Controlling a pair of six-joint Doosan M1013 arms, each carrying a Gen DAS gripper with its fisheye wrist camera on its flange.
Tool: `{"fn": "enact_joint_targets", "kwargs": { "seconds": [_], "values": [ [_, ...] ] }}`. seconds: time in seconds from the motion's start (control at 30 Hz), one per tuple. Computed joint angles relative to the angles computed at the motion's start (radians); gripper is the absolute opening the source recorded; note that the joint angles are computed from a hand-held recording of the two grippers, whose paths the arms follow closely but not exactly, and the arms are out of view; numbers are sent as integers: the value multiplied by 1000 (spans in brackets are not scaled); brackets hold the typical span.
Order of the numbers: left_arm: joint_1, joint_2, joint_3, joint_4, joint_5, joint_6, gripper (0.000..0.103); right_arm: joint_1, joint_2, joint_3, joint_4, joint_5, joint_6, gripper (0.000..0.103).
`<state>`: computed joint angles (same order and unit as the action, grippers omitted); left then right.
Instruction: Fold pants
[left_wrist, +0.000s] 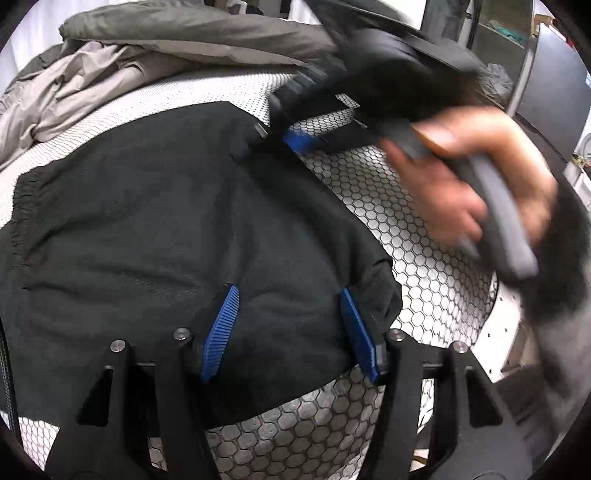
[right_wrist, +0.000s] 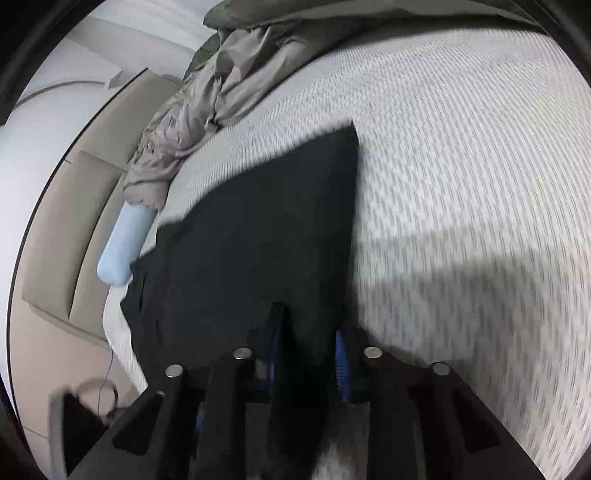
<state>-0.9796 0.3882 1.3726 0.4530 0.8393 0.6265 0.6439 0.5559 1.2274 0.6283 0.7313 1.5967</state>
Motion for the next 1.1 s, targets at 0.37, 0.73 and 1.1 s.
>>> {"fn": "enact_joint_targets", "kwargs": {
  "seconds": [0.37,0.73,1.1],
  "values": [
    [39,-53,69,-133,-153,83,63,-7,198,-407,-350,124,377,21],
    [67,-91,100,68,-150,-265,67,61,-211,259,-246,-205,240,31],
    [72,26,-45,-62,-30,-86,67,172,-194,254,-588,-153,245,32]
  ]
}}
